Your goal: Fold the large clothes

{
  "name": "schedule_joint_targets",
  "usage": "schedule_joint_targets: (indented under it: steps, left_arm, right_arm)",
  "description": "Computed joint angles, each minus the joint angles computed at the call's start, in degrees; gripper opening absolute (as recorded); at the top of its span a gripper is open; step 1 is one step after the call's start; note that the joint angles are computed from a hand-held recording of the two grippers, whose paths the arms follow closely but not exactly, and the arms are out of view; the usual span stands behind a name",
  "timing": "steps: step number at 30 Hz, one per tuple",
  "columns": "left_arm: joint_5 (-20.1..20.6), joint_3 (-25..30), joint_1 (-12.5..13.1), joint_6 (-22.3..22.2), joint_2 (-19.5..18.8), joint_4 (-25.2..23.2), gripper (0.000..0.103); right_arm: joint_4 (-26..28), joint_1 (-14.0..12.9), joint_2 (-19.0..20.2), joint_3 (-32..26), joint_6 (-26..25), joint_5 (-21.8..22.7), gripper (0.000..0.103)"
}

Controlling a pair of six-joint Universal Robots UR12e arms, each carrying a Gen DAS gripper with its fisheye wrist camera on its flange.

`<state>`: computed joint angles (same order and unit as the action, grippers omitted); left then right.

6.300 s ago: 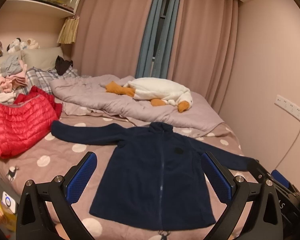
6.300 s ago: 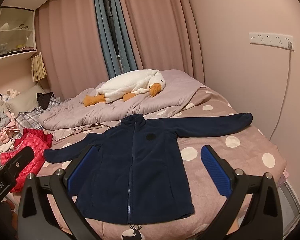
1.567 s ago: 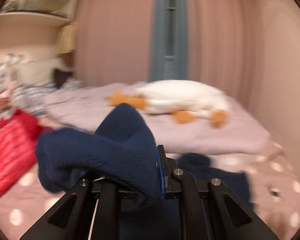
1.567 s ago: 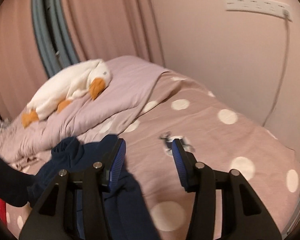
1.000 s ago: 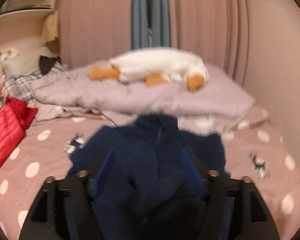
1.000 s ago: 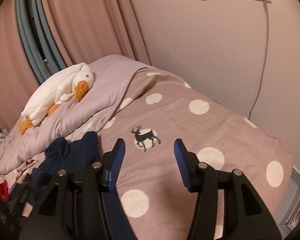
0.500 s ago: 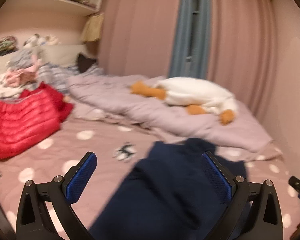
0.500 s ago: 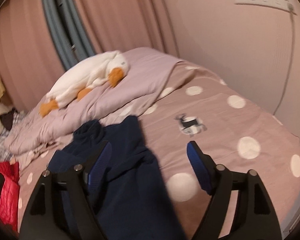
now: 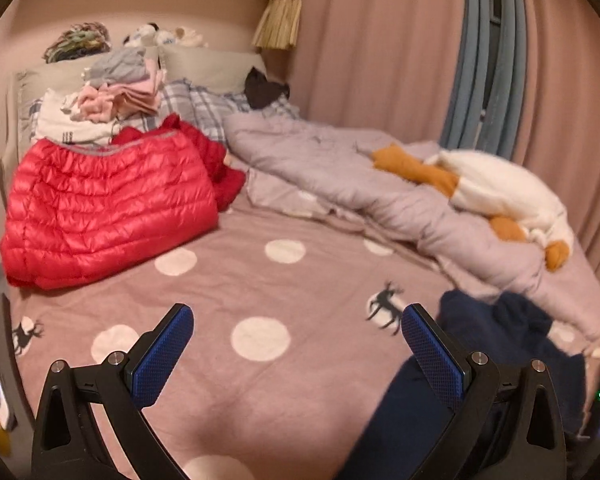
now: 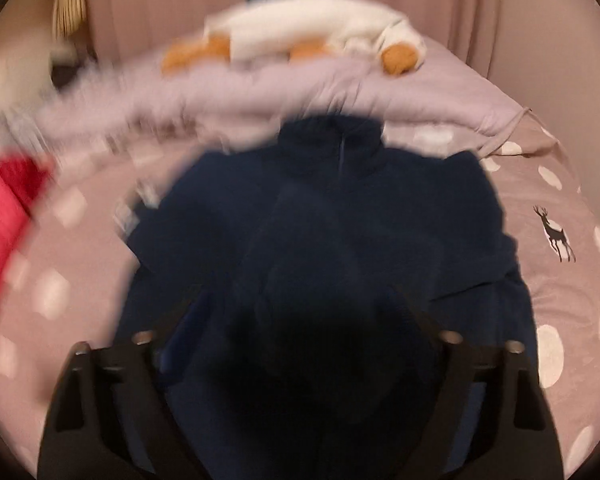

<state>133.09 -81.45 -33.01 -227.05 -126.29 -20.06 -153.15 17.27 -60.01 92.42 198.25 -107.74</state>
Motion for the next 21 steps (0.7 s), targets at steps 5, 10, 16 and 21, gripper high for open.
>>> schedule_joint_targets:
  steps: [5, 10, 16, 21]
  left_arm:
    - [-0.3, -0.1, 0.4, -0.2, -0.5, -0.3, 0.103]
    - [-3.2, 1.0, 0.8, -0.4, -1.3, 0.8, 0.103]
    - [-3.1, 3.3, 0.1, 1.9, -3.3, 1.1, 0.103]
    - [-6.3, 5.9, -0.2, 2.7, -5.0, -4.1, 0.103]
  right_arm:
    - [-3.4, -1.9, 0.6, -2.0, -1.8, 1.4, 0.014]
    - [-13.4, -3.8, -0.7, -3.6, -4.1, -0.4, 0.013]
    - [-17.8, -8.2, -4.8, 3.4, -0.5, -1.7, 0.021]
    - [-6.1, -12.2, -6.5, 9.5, 7.9, 5.1, 0.033]
